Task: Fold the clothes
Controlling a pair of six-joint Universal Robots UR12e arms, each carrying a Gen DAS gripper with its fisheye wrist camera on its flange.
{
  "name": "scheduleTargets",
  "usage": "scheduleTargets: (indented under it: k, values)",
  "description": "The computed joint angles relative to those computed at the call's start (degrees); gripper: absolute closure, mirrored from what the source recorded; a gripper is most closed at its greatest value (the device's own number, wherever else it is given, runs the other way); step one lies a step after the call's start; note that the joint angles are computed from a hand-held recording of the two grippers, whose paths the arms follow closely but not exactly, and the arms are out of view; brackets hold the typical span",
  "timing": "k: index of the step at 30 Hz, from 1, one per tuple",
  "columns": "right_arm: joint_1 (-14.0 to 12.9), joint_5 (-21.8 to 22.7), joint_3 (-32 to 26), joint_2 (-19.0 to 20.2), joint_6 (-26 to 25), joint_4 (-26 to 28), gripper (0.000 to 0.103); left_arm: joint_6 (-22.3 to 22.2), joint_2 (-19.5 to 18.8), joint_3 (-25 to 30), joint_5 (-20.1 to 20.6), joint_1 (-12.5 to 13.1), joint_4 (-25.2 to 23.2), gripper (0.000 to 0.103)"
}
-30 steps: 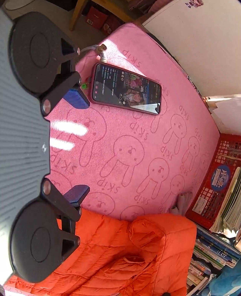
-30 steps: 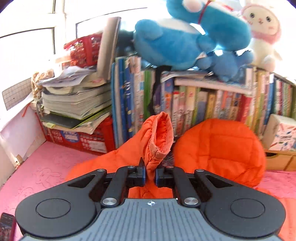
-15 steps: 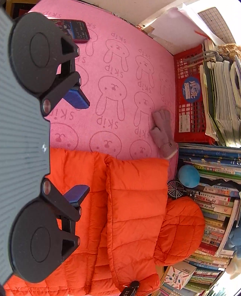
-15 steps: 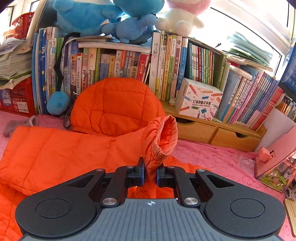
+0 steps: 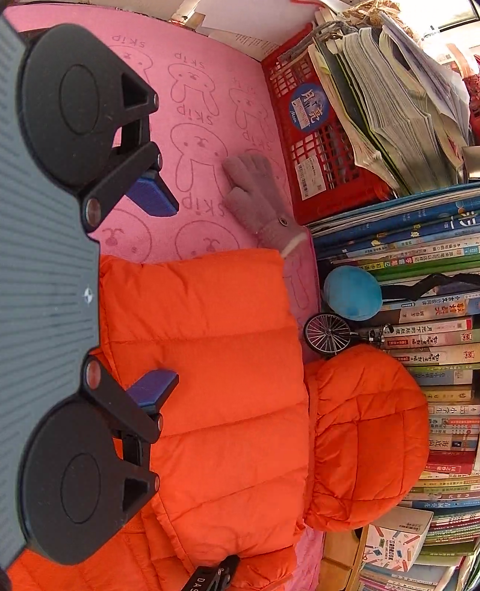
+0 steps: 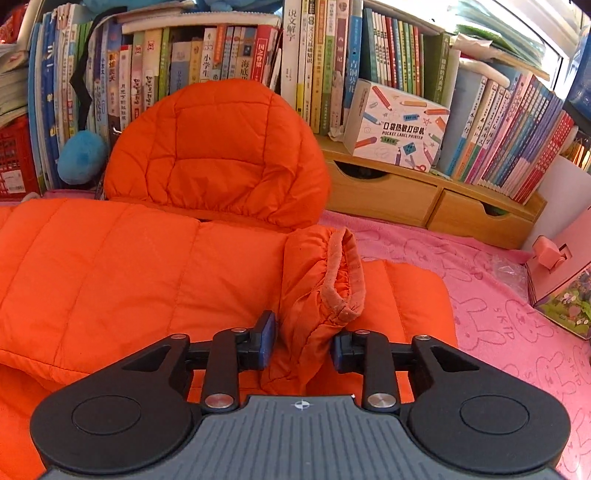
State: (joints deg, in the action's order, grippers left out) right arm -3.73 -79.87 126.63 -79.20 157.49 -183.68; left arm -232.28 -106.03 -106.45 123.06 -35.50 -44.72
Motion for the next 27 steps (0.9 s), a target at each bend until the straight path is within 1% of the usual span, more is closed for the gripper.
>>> scheduleTargets:
  k: [2,4,6,10,13,15,16,17,19,21,22,23,25,26,27]
  values:
    - [-0.1,-0.1,0.5,0.2,0.2,-0.5,0.059,0.1,-0.9,1.1,-1.3,0.5,-2.7,0.012]
    - [0.0,-0.5,0.7,-0.4,-0.9,0.2,0.053,0.2,-0.9,1.1,-0.7,0.4,-2.4,0.012]
    - [-0.6,-0.2,1.1,-1.4,-1.8,1.6,0.05,0.3,-0.8,1.1,0.2,0.3,-1.7,0.012]
    - [-1.9,-0.1,1.9,-3.4,-2.7,4.4,0.05,1.0,-0.8,1.7,2.5,0.0,-0.4,0.012]
    - [-2.9,0.2,2.4,-5.3,-0.4,6.0,0.05,2.3,-1.4,2.3,5.3,-0.3,1.1,0.012]
    - [-3.2,0.4,3.2,-6.2,0.4,3.4,0.05,3.2,-2.1,2.7,7.3,-0.4,1.8,0.012]
    - [-3.1,0.4,3.6,-6.3,0.4,1.2,0.049,3.7,-2.5,3.0,8.1,-0.5,2.0,0.012]
    - [-2.9,0.6,3.8,-6.3,0.1,-0.9,0.049,4.4,-3.0,3.2,8.2,-0.3,2.1,0.012]
    - [-2.5,2.3,3.9,-5.6,-1.9,-4.7,0.043,5.4,-3.7,3.6,7.7,0.1,2.5,0.012]
    - [-1.4,4.5,3.7,-3.8,-7.1,-10.0,0.038,6.4,-4.3,3.6,6.5,0.6,3.2,0.012]
    - [-0.7,5.2,3.7,-2.5,-10.9,-13.7,0.036,7.1,-4.6,3.6,6.2,0.7,3.6,0.012]
    - [0.0,6.3,3.8,-0.5,-15.9,-19.0,0.034,8.7,-5.0,3.5,6.4,0.8,4.1,0.012]
    - [0.9,9.2,3.8,3.7,-26.7,-29.4,0.017,12.5,-5.6,3.2,7.0,0.8,5.6,0.011]
    - [1.2,10.9,3.6,5.4,-31.4,-32.9,0.015,14.3,-5.8,3.0,7.3,0.9,6.4,0.011]
    - [1.4,12.4,3.4,6.4,-33.8,-34.0,0.015,15.6,-5.9,2.7,7.0,1.0,7.1,0.011]
